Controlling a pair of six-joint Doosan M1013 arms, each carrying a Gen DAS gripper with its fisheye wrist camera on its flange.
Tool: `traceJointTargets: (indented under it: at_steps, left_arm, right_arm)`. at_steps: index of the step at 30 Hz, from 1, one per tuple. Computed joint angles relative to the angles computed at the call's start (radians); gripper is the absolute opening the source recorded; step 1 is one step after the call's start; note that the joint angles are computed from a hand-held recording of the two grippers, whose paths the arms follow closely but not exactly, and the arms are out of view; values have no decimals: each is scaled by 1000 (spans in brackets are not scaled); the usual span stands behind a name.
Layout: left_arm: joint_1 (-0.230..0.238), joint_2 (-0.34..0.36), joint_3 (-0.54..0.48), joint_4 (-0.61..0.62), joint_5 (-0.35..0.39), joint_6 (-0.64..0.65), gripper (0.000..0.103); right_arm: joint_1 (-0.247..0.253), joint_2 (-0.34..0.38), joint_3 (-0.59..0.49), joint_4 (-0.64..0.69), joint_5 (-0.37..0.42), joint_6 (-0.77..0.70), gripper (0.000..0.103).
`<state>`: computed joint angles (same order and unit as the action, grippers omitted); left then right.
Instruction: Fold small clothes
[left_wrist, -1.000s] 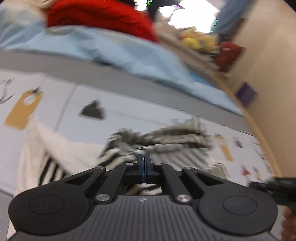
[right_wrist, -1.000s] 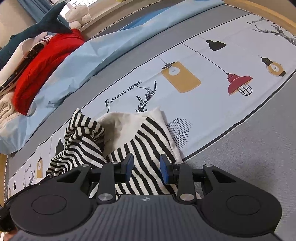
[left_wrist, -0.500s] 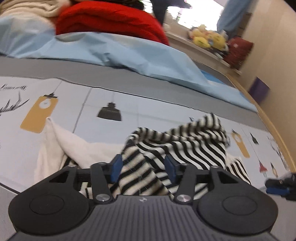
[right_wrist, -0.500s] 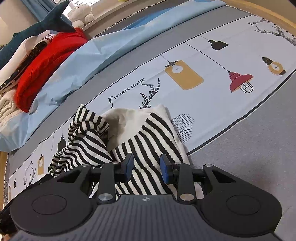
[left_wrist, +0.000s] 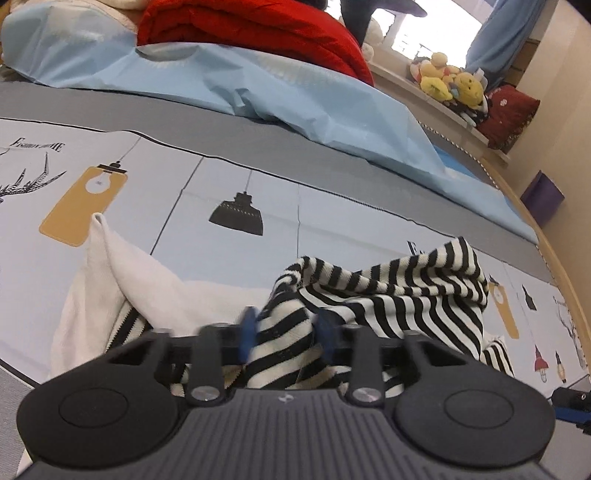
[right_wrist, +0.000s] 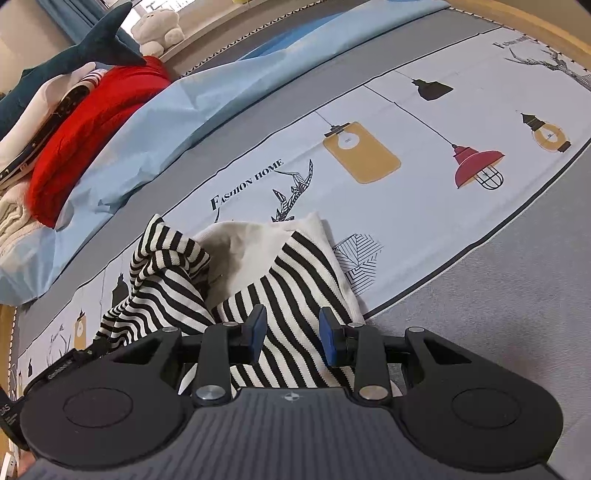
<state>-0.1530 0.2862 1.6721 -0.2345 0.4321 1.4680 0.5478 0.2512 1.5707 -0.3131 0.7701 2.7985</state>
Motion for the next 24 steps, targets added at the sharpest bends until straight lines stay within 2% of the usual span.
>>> traceJointTargets:
  at_steps: [2, 4, 5, 7, 9, 10, 12, 13, 14, 15, 16, 18, 20, 23, 24]
  left_arm:
    - [4, -5, 6, -63, -7, 80, 12]
    - [6, -18, 15, -143, -18, 178, 10]
    - [11, -26, 20, -218, -20, 267, 10]
    - [26, -46, 36, -449, -17, 529, 10]
    - [39, -71, 44, -664, 37, 791, 10]
    - [51, -81, 42, -751, 111, 922, 10]
    - [80, -92, 28, -871, 368, 1184, 10]
    - [84, -90, 30, -899, 498, 1307, 10]
    - [88, -84, 22, -874, 629, 1379, 13]
    - [84, -82, 15, -825, 708, 1398, 18]
    - [76, -85, 14, -775, 749, 1391, 22]
    - [77, -81, 7, -728, 807, 1357, 39]
    - [93, -91, 15, -751, 756, 1314, 50]
    - [118, -88, 3, -741, 650, 1104, 51]
    - [119, -87, -1, -698, 594, 1000, 51]
  right_arm:
    - [0, 0, 0, 3, -1, -3, 33]
    - [0, -2, 0, 0, -1, 0, 33]
    - [1, -2, 0, -3, 0, 1, 33]
    - [2, -4, -1, -11, 0, 9, 33]
    - [5, -6, -1, -17, -1, 11, 33]
    - [7, -9, 0, -21, -3, 14, 33]
    - [9, -16, 5, -31, -11, 25, 33]
    - [11, -21, 9, -42, -15, 36, 33]
    - [12, -25, 13, -52, -21, 46, 33]
    - [14, -31, 19, -67, -29, 62, 33]
    - [15, -36, 24, -85, -37, 78, 33]
    - [18, -44, 31, -113, -49, 108, 33]
    - [19, -51, 42, -133, -67, 142, 33]
    - [18, -49, 49, -106, -90, 134, 33]
    - [16, -47, 50, -82, -98, 114, 34]
